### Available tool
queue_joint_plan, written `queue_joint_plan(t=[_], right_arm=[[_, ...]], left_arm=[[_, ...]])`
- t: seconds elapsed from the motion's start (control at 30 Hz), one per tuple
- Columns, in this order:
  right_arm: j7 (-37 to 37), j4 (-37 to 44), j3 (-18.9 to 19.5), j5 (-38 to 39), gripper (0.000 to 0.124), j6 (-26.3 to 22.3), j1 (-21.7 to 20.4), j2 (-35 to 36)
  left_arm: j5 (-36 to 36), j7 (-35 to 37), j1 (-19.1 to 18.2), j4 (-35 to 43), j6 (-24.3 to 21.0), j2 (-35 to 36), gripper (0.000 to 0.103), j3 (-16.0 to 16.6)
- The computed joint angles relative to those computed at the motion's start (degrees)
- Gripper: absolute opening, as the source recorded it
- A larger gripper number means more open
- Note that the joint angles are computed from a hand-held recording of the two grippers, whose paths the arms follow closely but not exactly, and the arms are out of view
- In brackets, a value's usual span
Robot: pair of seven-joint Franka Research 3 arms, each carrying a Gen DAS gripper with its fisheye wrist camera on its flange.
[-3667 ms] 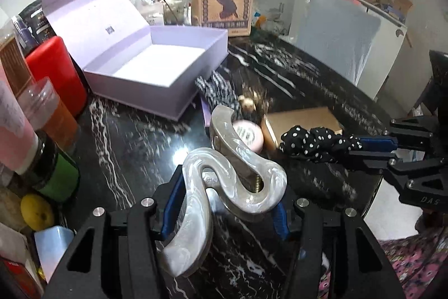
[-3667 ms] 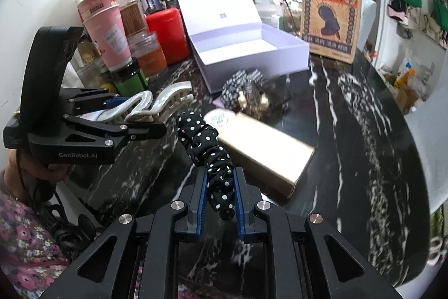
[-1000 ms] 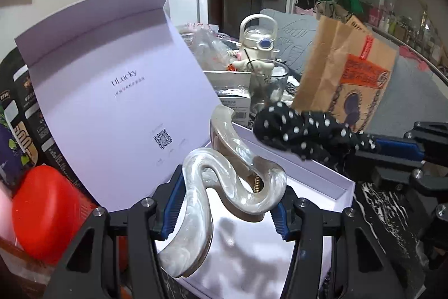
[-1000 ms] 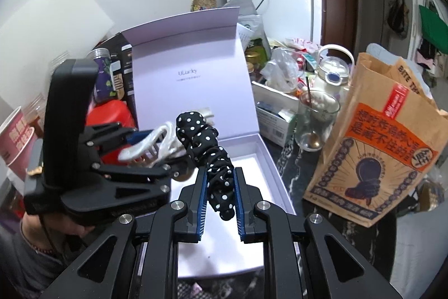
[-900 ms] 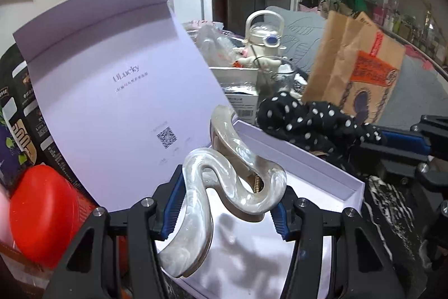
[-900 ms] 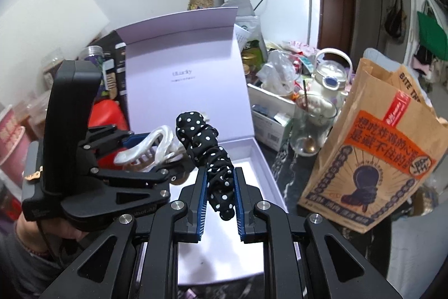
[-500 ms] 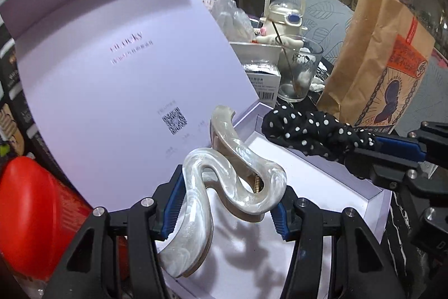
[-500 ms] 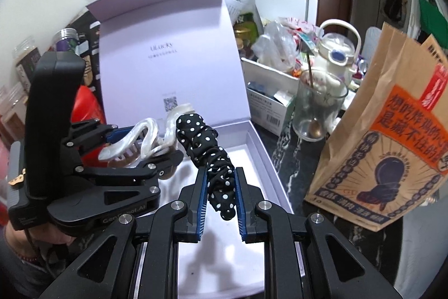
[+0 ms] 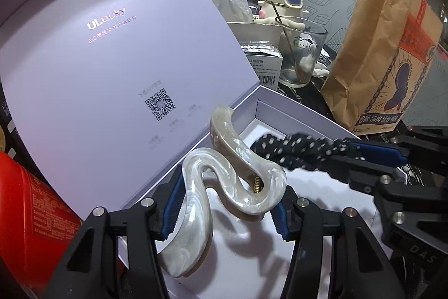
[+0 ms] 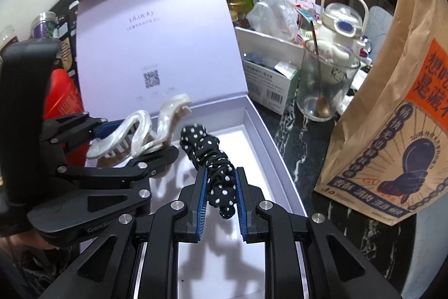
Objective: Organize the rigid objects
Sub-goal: 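Open the left tool dropping the clip while the right tool releases the scrunchie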
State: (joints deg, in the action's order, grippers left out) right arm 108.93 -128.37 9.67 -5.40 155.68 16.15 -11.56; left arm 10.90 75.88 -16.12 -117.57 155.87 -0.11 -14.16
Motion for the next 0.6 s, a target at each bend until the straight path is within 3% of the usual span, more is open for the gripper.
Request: queue_joint_plan(t=[0.3,0.37,0.5,0.57,0.6], right_arm=[[0.31,-0.45,-0.08,0.2,0.02,0.7,-0.02,0.5],[-0.48,-0.22,-0.27,0.46,0.028,0.39,0.22,0.63],[1.32,-0.78,0.34,-1.77,0.049,0.29,-0.51,-0.27],[2.03,-0.95,0.55,-2.5,0.049,-0.42,-0.81,-0.84],[2.42,-1.04,0.7,-3.01,0.049,-0.68,-0.99,-1.12]], left_arm=[[-7.21,5.22,0.05,0.33,-0.94,0.19,0.054,0.01],[-9.89,7.5,0.02,0.56,-1.41,0.36,0.054,-0.05],[-5.9,5.38,-0.11,1.59,-4.15,0.72,0.054,-0.17],[-5.21,4.44,-0.12,1.31,-4.21,0.42,0.056,-0.17],[-4.94,4.08,-0.11,1.09,-3.94,0.22,0.063,-0.15]])
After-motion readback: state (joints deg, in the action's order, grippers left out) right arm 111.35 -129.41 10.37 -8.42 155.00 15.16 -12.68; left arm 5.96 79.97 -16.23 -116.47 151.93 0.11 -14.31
